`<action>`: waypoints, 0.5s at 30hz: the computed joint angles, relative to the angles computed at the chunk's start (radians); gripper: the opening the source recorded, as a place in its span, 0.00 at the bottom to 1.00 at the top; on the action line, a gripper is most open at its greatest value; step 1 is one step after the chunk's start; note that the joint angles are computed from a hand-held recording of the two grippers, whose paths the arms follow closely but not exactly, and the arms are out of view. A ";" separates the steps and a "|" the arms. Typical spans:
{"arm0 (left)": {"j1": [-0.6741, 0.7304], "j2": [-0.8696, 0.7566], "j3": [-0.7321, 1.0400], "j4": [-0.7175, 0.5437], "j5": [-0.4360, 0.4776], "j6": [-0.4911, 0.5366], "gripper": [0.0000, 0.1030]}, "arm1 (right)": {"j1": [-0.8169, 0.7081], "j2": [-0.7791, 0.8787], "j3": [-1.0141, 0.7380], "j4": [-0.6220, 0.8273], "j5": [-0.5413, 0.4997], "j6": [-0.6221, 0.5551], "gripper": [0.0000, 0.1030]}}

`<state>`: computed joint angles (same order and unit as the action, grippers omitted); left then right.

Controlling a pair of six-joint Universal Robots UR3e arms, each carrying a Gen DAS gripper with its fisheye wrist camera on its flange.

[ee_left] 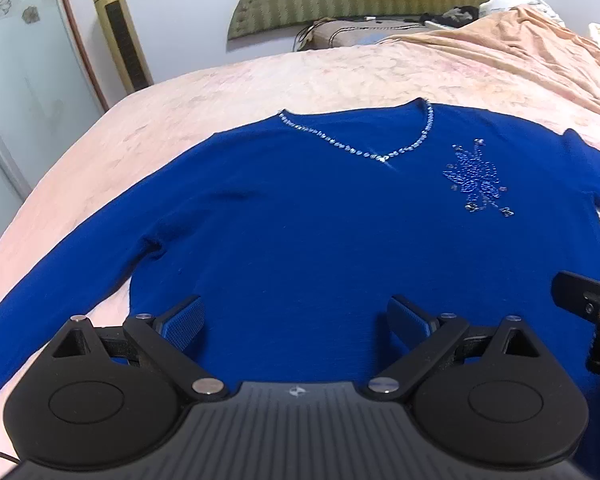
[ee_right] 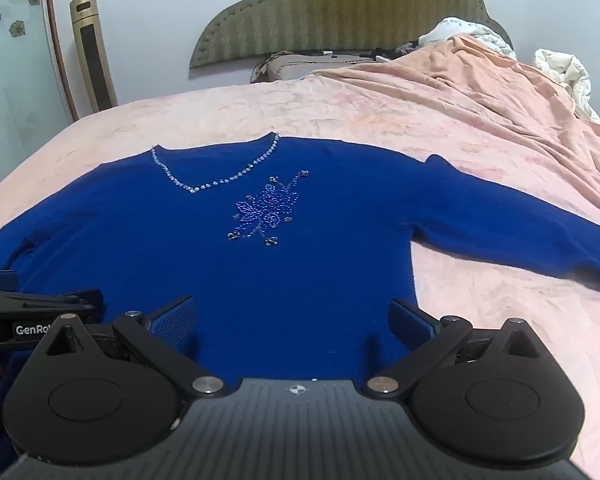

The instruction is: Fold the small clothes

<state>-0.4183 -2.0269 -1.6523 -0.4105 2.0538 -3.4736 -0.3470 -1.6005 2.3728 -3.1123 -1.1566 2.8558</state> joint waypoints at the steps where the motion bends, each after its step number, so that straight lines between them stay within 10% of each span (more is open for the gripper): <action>1: -0.001 0.000 -0.005 0.014 -0.002 0.008 0.96 | -0.004 0.001 0.001 -0.001 0.002 -0.001 1.00; 15: 0.019 0.017 -0.029 0.045 -0.097 -0.011 0.96 | -0.034 0.034 -0.008 -0.012 0.009 0.008 1.00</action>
<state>-0.3994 -2.0102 -1.6809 -0.3658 1.9570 -3.4841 -0.3814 -1.5664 2.3651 -3.1241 -1.1474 2.8636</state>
